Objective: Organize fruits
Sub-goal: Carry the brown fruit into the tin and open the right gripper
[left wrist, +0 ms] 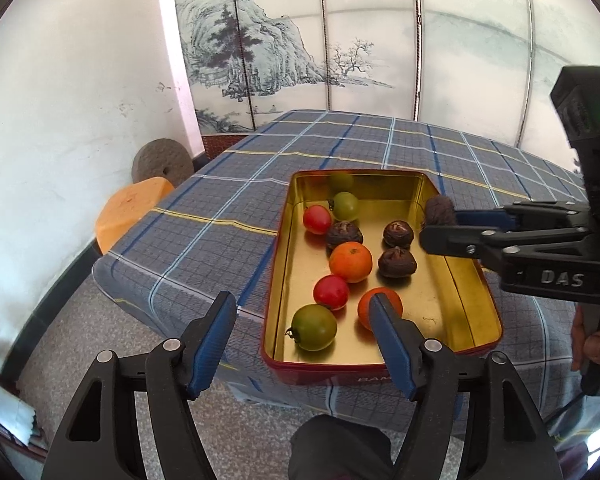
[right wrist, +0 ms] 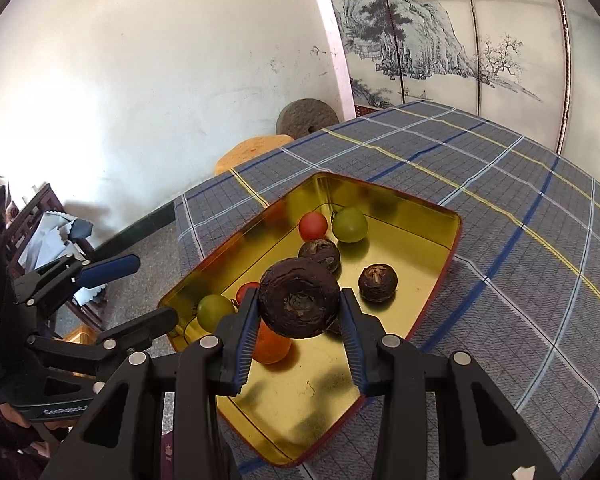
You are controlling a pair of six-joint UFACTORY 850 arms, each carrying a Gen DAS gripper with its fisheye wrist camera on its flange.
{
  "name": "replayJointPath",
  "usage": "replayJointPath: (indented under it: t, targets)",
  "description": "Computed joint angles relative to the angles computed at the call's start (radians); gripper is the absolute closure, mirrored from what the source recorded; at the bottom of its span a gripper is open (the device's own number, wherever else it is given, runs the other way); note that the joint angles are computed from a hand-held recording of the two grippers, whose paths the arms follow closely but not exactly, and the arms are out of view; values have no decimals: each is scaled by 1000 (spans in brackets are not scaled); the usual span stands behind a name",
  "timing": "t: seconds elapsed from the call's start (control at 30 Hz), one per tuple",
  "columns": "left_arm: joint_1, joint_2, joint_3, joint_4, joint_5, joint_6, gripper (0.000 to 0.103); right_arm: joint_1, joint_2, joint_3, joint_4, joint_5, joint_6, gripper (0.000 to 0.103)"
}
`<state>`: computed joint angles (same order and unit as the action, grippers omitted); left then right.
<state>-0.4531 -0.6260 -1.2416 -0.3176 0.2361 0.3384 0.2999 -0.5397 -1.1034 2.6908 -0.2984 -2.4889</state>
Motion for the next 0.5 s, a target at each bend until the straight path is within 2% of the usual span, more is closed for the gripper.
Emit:
replayJointPath:
  t: [0.1,0.2,0.3,0.5]
  targets:
    - [0,2,9,-80,30,68,34,-1,-22,-22,-25,15,35,66]
    - [5,3,13,-75,43,54,34,-1,-39,-38,-38,28,56,66]
    - [6,2,12,-195,61,151,33,2,-53,-54,-41,44,59,66]
    - [32,12,18,-17,43,-56,28,11,-78,-87,-12,83,29,66]
